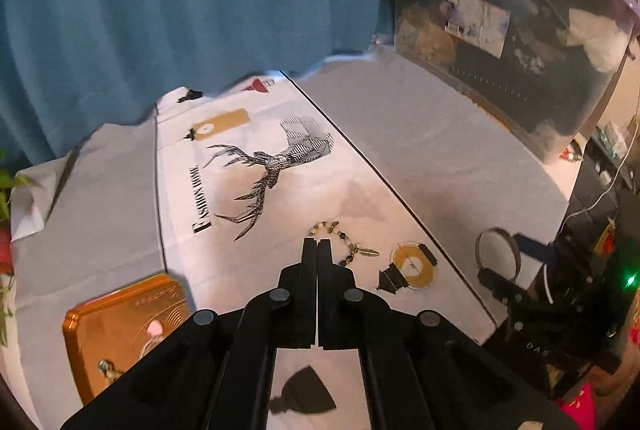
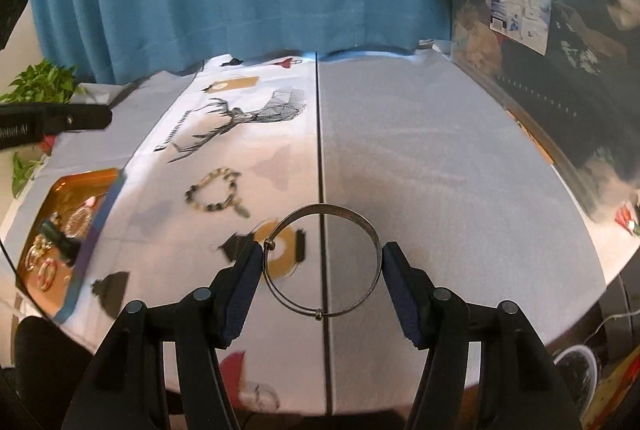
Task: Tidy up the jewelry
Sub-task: 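Grasp the metal bangle with the right tool while the left tool grasps the black-white bead bracelet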
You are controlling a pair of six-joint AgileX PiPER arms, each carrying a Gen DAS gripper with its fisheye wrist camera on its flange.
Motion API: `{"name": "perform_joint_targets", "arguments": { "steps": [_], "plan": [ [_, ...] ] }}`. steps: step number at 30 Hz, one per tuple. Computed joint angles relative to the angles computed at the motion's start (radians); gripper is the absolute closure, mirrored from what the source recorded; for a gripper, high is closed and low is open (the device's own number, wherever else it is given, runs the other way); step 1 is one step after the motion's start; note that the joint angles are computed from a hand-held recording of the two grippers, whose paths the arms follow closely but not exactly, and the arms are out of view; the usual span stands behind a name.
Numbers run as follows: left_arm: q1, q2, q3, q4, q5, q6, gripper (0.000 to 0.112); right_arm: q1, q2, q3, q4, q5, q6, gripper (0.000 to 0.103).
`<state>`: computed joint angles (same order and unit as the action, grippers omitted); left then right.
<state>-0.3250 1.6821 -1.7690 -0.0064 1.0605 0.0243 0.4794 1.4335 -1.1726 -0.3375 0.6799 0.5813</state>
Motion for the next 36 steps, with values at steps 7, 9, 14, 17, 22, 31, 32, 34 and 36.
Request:
{"name": "perform_joint_targets", "arguments": {
  "steps": [7,9,14,17,22,31,32,34,36],
  "plan": [
    [0.019,-0.114,0.053,-0.004,0.026,-0.026,0.112,0.065,-0.111,0.075,-0.035,0.037,0.074,0.041],
    [0.028,-0.122,0.063,-0.011,0.024,-0.03,0.112,0.079,-0.13,0.085,-0.052,0.049,0.095,0.041],
    [0.054,-0.054,0.081,-0.047,0.005,-0.04,0.111,0.049,-0.124,0.101,-0.034,0.027,0.074,0.041],
    [0.044,0.015,0.076,-0.046,-0.002,-0.049,0.111,-0.014,-0.084,0.094,0.022,-0.003,0.007,0.041],
    [0.02,0.22,-0.048,-0.008,0.011,-0.082,0.06,-0.116,0.003,0.077,0.122,-0.073,-0.124,0.041],
    [0.017,0.512,-0.323,0.007,0.111,-0.059,0.06,-0.215,0.186,-0.024,0.205,-0.141,-0.26,0.041],
    [0.009,0.496,-0.286,0.022,0.068,-0.056,0.06,-0.22,0.199,-0.034,0.206,-0.139,-0.264,0.041],
    [0.002,0.481,-0.259,0.028,0.044,-0.057,0.072,-0.226,0.231,-0.052,0.202,-0.136,-0.271,0.041],
    [-0.008,0.466,-0.237,0.013,0.027,-0.026,0.105,-0.216,0.242,-0.038,0.154,-0.158,-0.237,0.04]
  ]
}}
